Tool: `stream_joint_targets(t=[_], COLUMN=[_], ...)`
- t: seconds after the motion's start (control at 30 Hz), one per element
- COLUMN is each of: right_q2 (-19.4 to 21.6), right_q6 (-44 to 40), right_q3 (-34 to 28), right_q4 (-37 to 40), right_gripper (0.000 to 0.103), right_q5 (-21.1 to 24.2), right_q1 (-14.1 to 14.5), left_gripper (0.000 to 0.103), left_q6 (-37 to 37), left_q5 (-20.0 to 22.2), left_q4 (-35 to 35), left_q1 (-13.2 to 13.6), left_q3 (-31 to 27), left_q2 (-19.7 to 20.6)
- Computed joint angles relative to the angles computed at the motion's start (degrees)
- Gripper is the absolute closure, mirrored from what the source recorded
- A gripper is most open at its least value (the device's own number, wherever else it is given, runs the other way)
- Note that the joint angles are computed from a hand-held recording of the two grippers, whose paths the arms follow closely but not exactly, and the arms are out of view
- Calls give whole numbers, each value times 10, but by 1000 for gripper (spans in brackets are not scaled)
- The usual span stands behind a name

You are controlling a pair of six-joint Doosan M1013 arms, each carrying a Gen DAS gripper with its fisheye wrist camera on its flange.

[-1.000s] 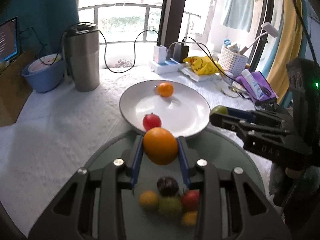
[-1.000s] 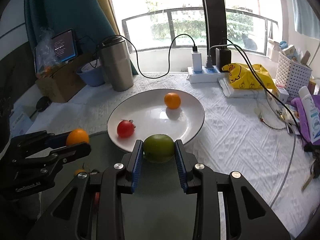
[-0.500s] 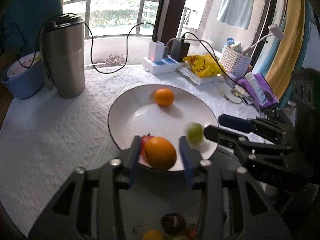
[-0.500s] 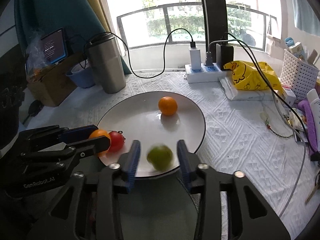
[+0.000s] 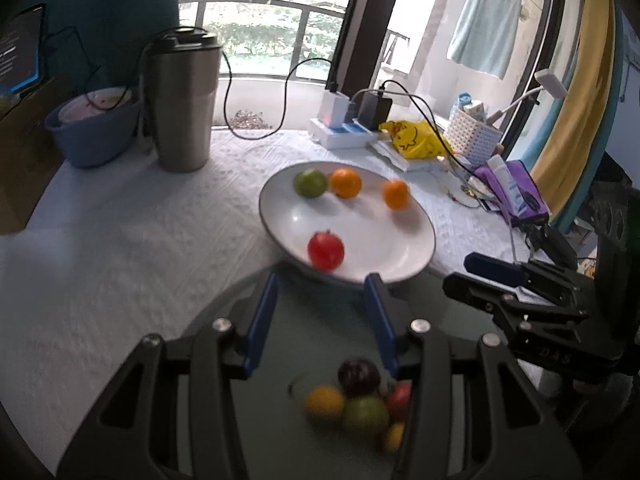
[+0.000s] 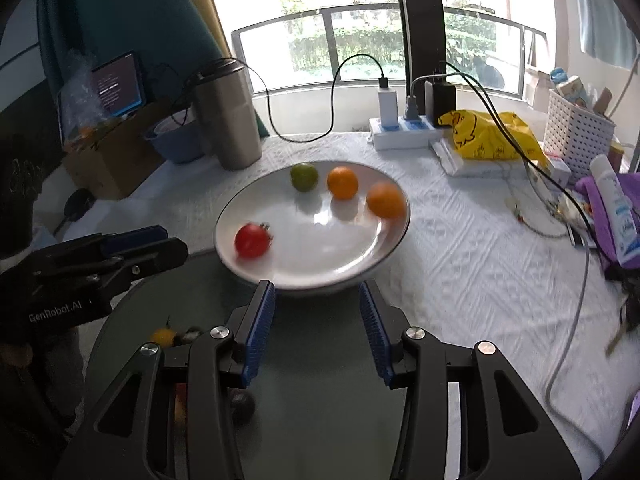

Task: Organize fruits
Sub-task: 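Grasp a dark cherry with the right tool while the left tool grasps a small yellow fruit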

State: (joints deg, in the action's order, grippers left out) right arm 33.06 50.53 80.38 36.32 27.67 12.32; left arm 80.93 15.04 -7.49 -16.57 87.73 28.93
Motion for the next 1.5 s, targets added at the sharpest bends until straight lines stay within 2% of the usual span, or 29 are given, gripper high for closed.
stream_joint_targets(t=[0.2,0.47,0.77,0.9,0.97,1.1,1.17,1.33,1.4,1.5], right_q2=[-17,-27,-22,-18,-18,-17,-17,-19,-18,-17], right_q6=[-8,-16,-22,-40,-56,-59,-60,-61,-62,-64], right_q3=[30,56,57,54,53,49,48,45,41,33], right_q4=[7,19,24,40,51,47,47,49,48,48], right_gripper=[56,56,57,68,74,74,74,74,74,74], right_q5=[-2,1,28,44,50,55,55,48,43,37], right_q1=[5,10,10,9,8,8,8,6,5,3], left_gripper=[56,56,56,57,63,79,84,84,89,90], left_q6=[6,-35,24,68,97,134,117,136,146,154], left_q5=[-6,7,13,15,19,24,22,27,24,18], left_q4=[-14,33,-16,-62,-88,-129,-115,-138,-147,-153], left_q1=[-4,-9,-6,-3,-1,0,-1,1,1,2], left_q3=[34,51,52,50,48,48,48,47,47,45], left_q2=[-16,-22,-17,-15,-14,-15,-16,-16,-18,-20])
